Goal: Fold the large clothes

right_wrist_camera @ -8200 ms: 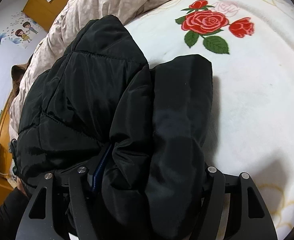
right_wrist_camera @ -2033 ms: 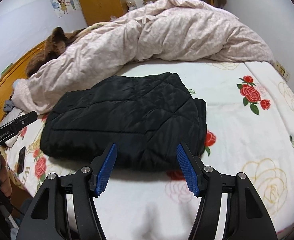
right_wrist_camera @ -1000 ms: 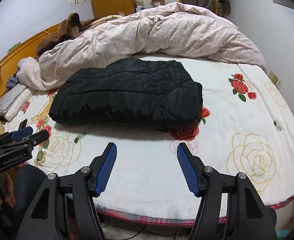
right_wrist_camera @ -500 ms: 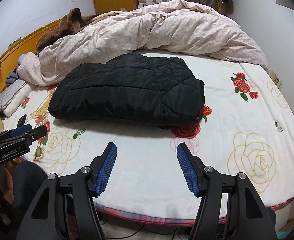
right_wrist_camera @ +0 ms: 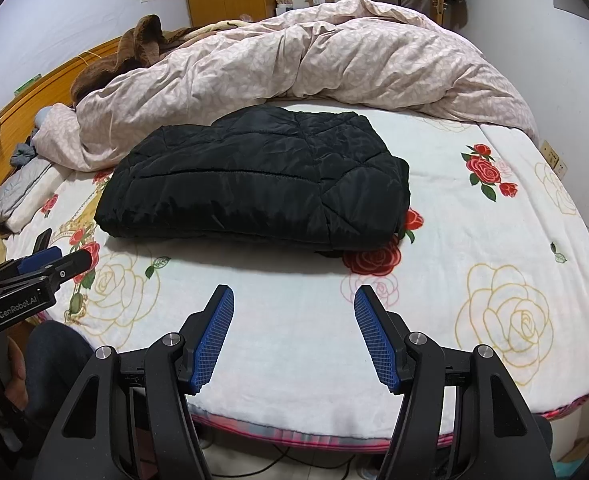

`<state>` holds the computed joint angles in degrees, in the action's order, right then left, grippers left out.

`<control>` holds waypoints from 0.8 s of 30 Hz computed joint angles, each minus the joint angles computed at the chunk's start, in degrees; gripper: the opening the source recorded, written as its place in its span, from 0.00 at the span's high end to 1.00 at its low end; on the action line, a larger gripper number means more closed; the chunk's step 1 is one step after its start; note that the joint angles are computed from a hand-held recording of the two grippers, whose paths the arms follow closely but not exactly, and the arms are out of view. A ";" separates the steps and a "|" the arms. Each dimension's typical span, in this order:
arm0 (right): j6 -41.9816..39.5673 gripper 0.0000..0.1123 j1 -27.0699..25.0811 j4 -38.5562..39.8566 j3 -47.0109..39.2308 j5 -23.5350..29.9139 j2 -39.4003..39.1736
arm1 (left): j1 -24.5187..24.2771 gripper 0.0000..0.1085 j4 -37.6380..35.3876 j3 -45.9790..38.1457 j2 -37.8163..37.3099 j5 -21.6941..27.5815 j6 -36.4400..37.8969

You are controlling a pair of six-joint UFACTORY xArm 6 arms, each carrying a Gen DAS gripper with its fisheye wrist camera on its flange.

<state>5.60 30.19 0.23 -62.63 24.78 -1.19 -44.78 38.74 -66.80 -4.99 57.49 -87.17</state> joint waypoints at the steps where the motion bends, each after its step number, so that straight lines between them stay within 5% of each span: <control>1: 0.01 0.44 0.00 -0.08 0.05 0.00 0.02 | -0.12 0.34 -0.09 -0.31 0.25 -0.12 -0.41; 24: -0.59 0.44 -0.16 0.38 0.50 -0.37 0.17 | -0.78 0.34 0.72 -1.48 1.07 1.06 -1.06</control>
<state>5.01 30.03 0.60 -62.13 24.41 -1.02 -45.56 39.46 -68.28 -3.92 58.56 -88.23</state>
